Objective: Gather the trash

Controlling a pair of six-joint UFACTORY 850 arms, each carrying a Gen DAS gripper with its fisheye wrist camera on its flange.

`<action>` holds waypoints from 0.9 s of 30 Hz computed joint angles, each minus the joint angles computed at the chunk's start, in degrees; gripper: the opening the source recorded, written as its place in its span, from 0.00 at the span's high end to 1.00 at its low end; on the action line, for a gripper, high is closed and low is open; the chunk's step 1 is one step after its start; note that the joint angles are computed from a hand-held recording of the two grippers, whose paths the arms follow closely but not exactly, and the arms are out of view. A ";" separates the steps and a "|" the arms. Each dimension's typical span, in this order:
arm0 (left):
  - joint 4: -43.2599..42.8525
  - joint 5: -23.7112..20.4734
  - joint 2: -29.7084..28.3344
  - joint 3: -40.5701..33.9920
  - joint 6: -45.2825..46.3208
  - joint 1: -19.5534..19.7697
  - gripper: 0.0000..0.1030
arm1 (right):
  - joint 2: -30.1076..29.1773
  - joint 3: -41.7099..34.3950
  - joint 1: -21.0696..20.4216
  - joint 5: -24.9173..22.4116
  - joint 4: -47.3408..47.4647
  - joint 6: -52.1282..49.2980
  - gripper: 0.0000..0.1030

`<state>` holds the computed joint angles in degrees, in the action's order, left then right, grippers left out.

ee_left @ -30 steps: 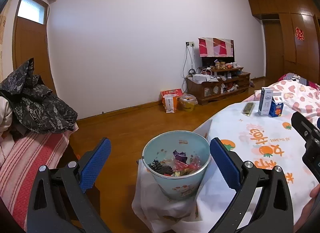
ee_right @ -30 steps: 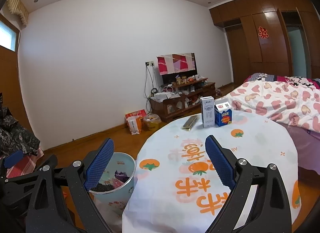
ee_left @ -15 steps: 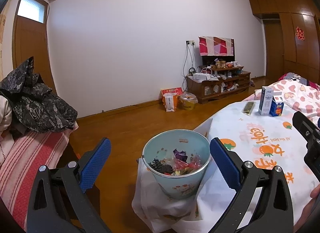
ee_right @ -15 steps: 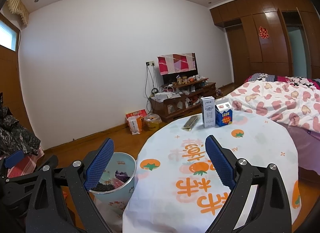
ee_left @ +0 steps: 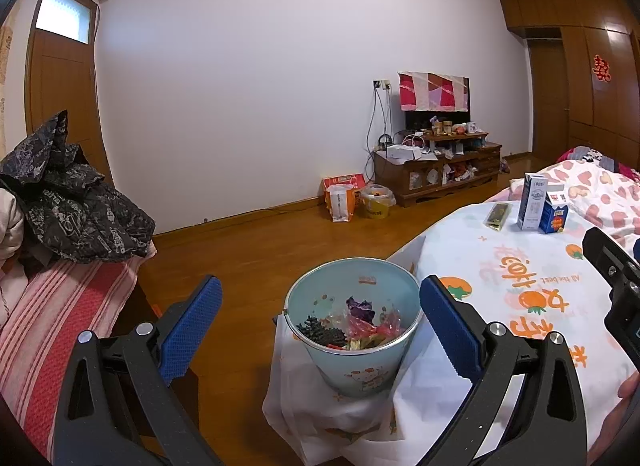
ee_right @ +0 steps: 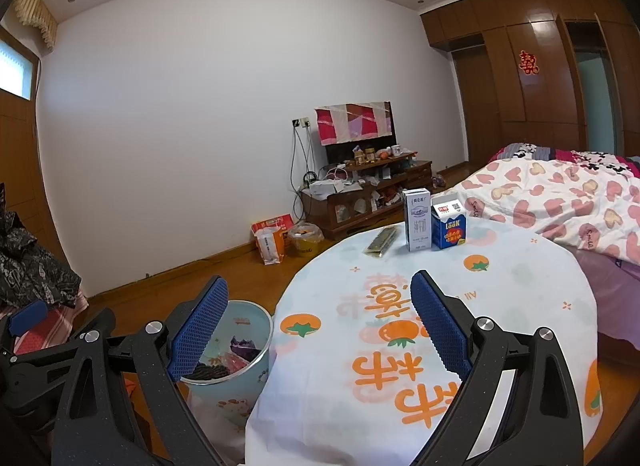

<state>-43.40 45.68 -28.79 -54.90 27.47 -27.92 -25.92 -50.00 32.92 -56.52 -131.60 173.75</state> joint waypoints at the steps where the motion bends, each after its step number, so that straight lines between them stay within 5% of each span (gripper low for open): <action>1: 0.04 0.12 0.03 0.06 -0.04 -0.02 0.06 | -0.06 -0.12 0.03 0.04 0.13 -0.14 0.11; 27: -0.98 0.27 0.35 0.26 -0.94 0.30 0.07 | -0.80 -0.55 0.25 0.32 -0.10 0.06 0.11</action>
<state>-44.39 45.95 -28.44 -54.64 26.53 -27.62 -26.72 -50.54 33.18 -56.20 -131.69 173.81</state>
